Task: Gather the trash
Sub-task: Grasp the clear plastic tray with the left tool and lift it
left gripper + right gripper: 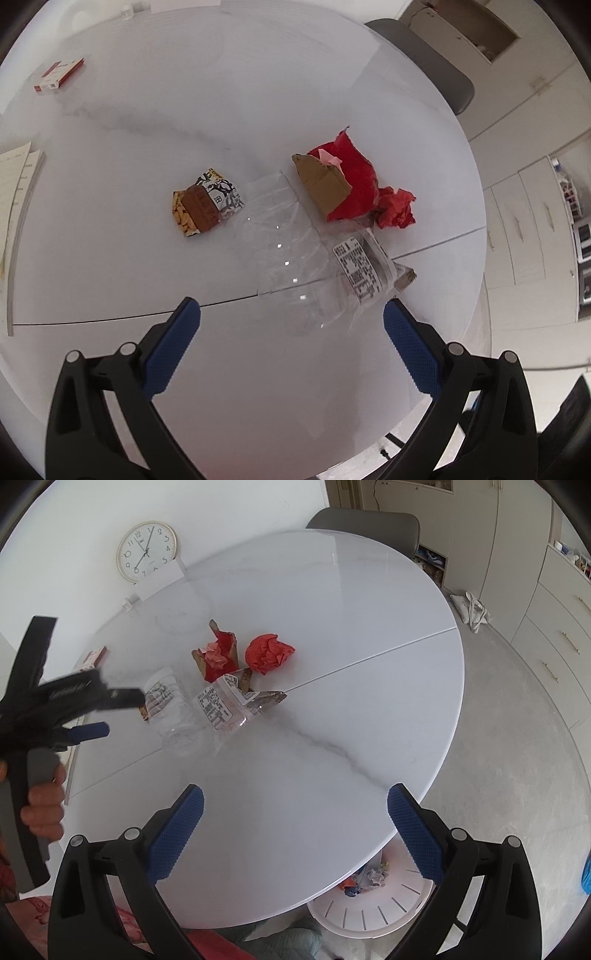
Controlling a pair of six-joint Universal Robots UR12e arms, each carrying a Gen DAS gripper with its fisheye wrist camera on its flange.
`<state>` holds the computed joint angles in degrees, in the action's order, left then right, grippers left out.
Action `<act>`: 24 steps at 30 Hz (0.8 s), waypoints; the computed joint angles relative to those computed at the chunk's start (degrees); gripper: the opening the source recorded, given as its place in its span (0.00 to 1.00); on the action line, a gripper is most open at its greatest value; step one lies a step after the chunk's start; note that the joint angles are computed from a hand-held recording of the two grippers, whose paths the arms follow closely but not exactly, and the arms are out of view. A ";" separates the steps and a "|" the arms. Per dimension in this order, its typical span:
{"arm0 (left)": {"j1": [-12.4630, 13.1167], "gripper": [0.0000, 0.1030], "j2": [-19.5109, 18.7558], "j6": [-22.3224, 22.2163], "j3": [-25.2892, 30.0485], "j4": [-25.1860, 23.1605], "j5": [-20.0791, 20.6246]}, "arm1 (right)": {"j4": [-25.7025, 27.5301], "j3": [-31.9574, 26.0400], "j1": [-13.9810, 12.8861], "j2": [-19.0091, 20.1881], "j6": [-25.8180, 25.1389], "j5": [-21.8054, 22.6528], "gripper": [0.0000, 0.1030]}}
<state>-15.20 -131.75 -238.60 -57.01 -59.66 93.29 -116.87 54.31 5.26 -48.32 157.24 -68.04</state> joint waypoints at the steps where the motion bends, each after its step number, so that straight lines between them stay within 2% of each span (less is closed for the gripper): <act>1: 0.17 0.92 -0.74 -1.35 1.05 -0.95 0.07 | 0.14 -0.13 -0.02 0.10 0.30 -0.12 0.96; 5: 0.86 0.92 -4.04 -6.67 5.89 -6.23 -0.55 | 0.56 -0.74 -0.25 0.59 1.83 -0.52 0.96; 8: 1.14 0.92 -6.09 -8.91 8.95 -10.10 -0.67 | 0.90 -1.21 -0.47 1.00 3.03 -0.62 0.96; 10: 1.28 0.92 -6.65 -10.80 9.54 -10.85 -0.76 | 1.21 -1.46 -0.54 1.19 3.51 -0.69 0.96; 13: 1.63 0.87 -6.83 -13.25 9.14 -9.52 -2.20 | 1.44 -1.88 -0.48 1.53 3.83 -0.95 0.96; 18: 2.00 0.65 -7.21 -13.80 8.88 -8.60 -5.12 | 2.64 -3.12 -0.12 2.31 3.02 -1.03 0.96; 24: 1.81 0.65 -6.89 -10.71 8.57 -9.36 -5.13 | 3.45 -4.05 0.65 2.78 0.98 -0.85 0.96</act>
<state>-13.39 -138.65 -249.32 -48.44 -69.02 88.16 -113.42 50.27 5.91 -45.54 158.22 -68.90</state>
